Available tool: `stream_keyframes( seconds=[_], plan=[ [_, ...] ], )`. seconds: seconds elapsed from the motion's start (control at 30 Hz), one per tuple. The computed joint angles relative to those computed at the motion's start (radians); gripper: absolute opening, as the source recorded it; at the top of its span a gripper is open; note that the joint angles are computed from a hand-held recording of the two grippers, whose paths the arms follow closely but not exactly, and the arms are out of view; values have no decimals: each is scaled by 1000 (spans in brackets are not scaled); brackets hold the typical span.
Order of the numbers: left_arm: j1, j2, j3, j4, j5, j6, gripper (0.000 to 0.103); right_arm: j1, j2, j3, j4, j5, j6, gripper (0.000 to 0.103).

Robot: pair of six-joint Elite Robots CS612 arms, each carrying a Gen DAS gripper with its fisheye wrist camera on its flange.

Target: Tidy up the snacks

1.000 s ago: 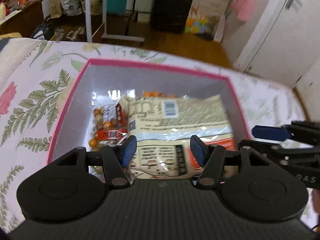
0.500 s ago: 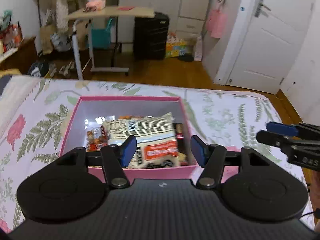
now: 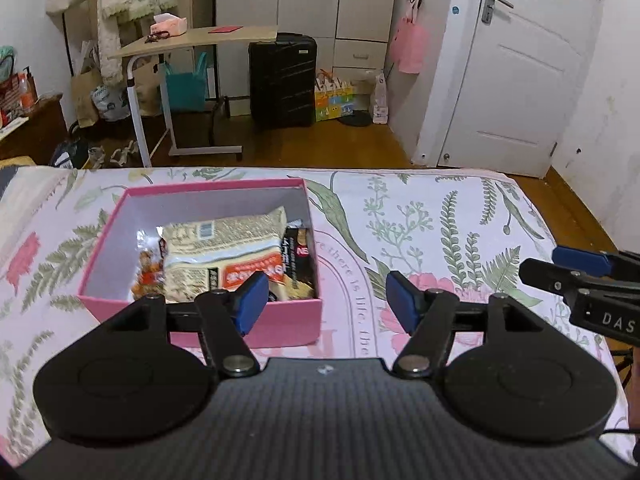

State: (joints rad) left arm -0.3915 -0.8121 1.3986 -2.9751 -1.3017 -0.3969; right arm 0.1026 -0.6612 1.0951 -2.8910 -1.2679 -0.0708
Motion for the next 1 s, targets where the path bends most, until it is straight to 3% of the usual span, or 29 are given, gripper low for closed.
stream_keyframes(
  seconds=[0.07,0.2,0.3,0.37,0.47,0.6,0.87,0.93,1.0],
  plan=[
    [-8,5,0,5,20,-7,67,2,-3,13,-11,-32,-2,57],
    [-5,10,-6,42,-32,-25,67,5,-8,43,-39,-92,36,57],
    [-11,12,-1,39,4,-34,68,8,-12,61,-54,-134,62,57],
    [-14,13,3,37,19,-36,69,6,-15,67,-47,-130,69,58],
    [-18,12,12,28,46,-43,73,10,-21,77,-47,-147,55,66],
    [-27,16,13,32,109,-17,79,13,-27,85,-32,-162,26,67],
    [-32,26,13,24,135,3,91,14,-29,90,-29,-163,20,72],
    [-34,29,12,22,146,2,93,15,-29,90,-30,-164,21,76],
    [-35,30,11,29,153,-5,94,18,-27,90,-32,-174,23,86]
  ],
)
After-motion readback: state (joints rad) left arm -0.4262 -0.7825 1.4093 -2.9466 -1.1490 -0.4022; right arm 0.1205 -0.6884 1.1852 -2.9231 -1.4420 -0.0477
